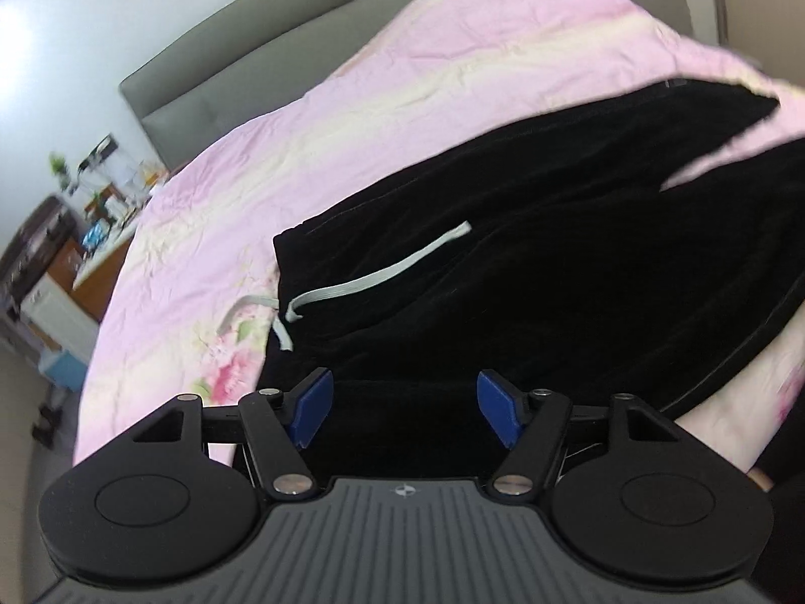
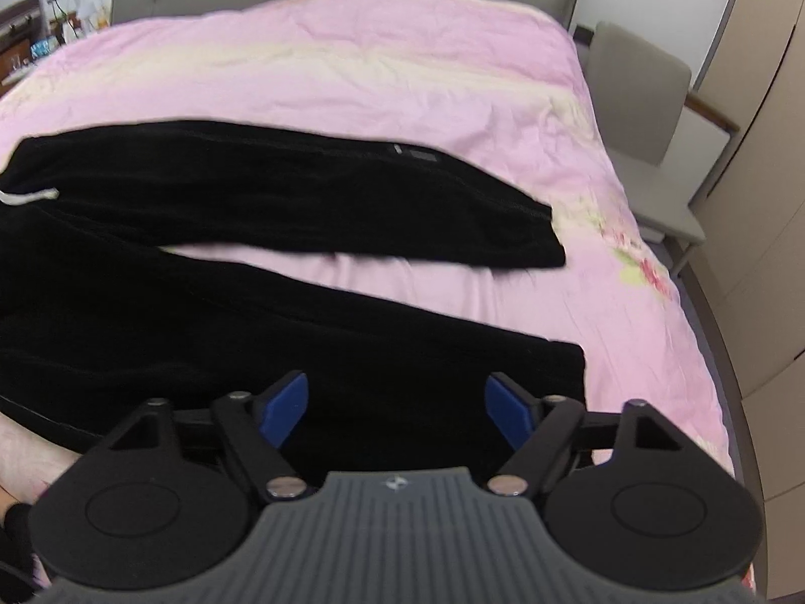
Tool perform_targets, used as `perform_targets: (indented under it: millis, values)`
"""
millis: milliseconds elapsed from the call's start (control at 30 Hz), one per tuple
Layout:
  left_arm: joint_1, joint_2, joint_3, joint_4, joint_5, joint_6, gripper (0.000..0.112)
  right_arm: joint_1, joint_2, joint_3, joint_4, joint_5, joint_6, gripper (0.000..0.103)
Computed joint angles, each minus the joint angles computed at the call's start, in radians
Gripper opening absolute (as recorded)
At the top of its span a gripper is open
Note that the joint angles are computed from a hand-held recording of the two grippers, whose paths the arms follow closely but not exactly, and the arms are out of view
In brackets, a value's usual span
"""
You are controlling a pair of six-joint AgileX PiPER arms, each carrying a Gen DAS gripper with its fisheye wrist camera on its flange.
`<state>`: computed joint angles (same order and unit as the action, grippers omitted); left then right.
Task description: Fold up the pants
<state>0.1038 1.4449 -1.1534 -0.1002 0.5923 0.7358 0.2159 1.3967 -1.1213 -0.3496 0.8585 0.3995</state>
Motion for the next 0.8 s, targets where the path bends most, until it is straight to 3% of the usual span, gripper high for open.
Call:
perform_targets:
  millis: [67, 200, 300, 433, 600, 733, 800]
  values:
    - [0.052, 0.060, -0.035, -0.050, 0.007, 0.170, 0.078, -0.085, 0.030, -0.006, 0.069, -0.009, -0.123, 0.064]
    - [0.073, 0.174, -0.082, 0.025, 0.010, 0.327, 0.078, -0.201, 0.085, -0.022, 0.175, 0.014, -0.334, 0.055]
    - [0.066, 0.224, -0.059, 0.111, -0.023, 0.417, 0.078, -0.259, 0.113, -0.032, 0.219, 0.050, -0.442, 0.054]
    - [0.053, 0.266, -0.038, 0.124, -0.039, 0.571, 0.078, -0.322, 0.134, -0.037, 0.276, 0.103, -0.619, 0.054]
    - [0.003, 0.356, -0.035, 0.256, -0.081, 0.541, 0.078, -0.358, 0.161, -0.026, 0.277, 0.131, -0.759, 0.054]
    - [-0.025, 0.413, -0.042, 0.361, -0.126, 0.497, 0.089, -0.376, 0.159, -0.008, 0.290, 0.144, -0.884, 0.056]
    - [-0.045, 0.428, -0.071, 0.413, -0.084, 0.448, 0.089, -0.381, 0.150, 0.005, 0.301, 0.150, -0.958, 0.060]
